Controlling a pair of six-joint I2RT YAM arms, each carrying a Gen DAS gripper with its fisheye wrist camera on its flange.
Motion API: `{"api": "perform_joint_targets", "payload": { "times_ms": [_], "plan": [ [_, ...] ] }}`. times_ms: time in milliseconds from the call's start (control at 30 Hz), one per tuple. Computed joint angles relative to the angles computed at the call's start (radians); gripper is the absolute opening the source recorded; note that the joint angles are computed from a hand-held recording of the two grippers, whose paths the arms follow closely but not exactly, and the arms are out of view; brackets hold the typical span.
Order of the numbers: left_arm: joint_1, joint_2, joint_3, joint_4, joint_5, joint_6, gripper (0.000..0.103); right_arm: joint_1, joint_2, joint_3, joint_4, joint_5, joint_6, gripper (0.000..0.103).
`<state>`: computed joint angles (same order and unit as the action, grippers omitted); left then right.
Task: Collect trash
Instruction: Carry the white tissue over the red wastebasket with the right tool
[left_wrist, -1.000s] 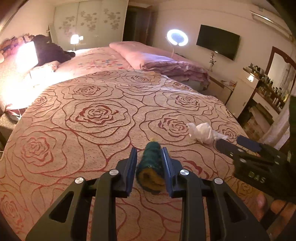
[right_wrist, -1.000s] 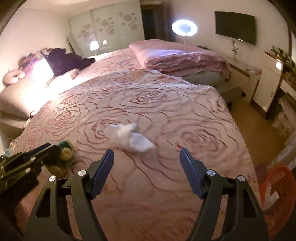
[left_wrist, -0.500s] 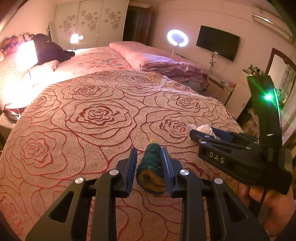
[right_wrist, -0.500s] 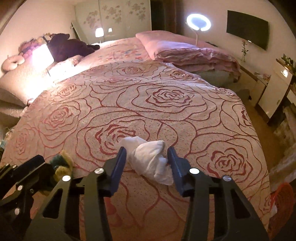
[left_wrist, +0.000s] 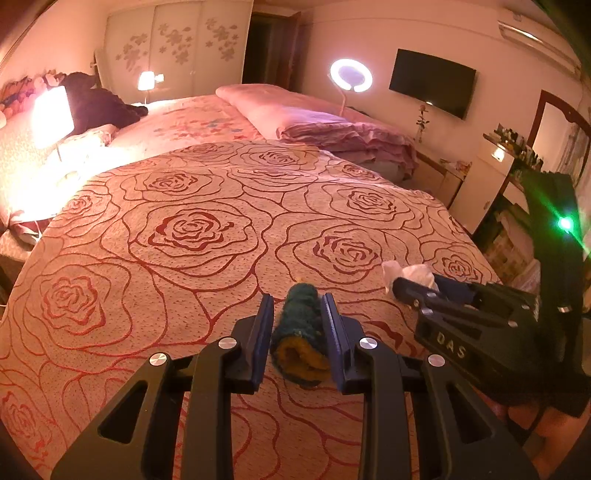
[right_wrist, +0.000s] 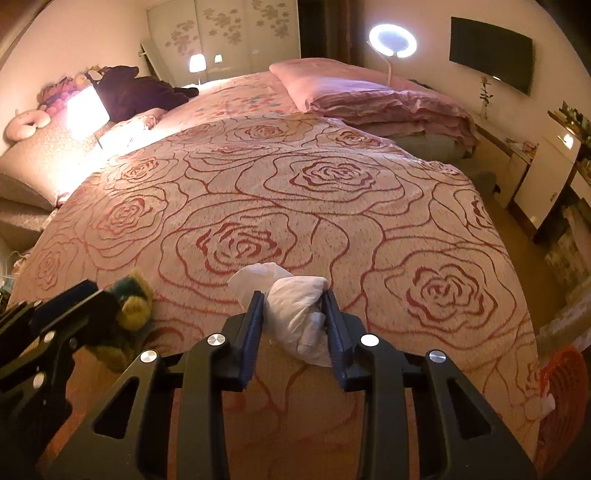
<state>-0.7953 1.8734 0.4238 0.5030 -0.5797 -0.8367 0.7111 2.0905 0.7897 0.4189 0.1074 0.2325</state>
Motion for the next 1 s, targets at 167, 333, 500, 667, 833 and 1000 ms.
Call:
{"api": "perform_joint_targets", "payload": {
  "times_ms": [167, 333, 500, 667, 833, 1000],
  "plan": [
    [-0.019, 0.004, 0.012, -0.014, -0.006, -0.001, 0.026, 0.003, -0.029, -0.063, 0.030, -0.001, 0.018, 0.032],
    [-0.042, 0.003, 0.030, -0.037, -0.019, 0.001, 0.026, 0.000, -0.067, -0.135, 0.062, 0.006, 0.040, 0.031],
    [-0.075, 0.001, 0.044, -0.050, -0.028, 0.001, 0.026, -0.023, -0.137, -0.269, 0.139, 0.006, 0.044, 0.031],
    [-0.123, 0.026, 0.084, -0.054, -0.015, 0.011, 0.026, -0.095, -0.224, -0.431, 0.234, -0.015, 0.026, 0.031],
    [-0.167, 0.045, 0.128, -0.039, 0.022, 0.037, 0.026, -0.213, -0.308, -0.582, 0.325, -0.058, -0.003, 0.032],
    [-0.204, 0.073, 0.198, -0.037, 0.057, 0.082, 0.026, -0.387, -0.396, -0.704, 0.400, -0.117, -0.068, 0.032]
  ]
}}
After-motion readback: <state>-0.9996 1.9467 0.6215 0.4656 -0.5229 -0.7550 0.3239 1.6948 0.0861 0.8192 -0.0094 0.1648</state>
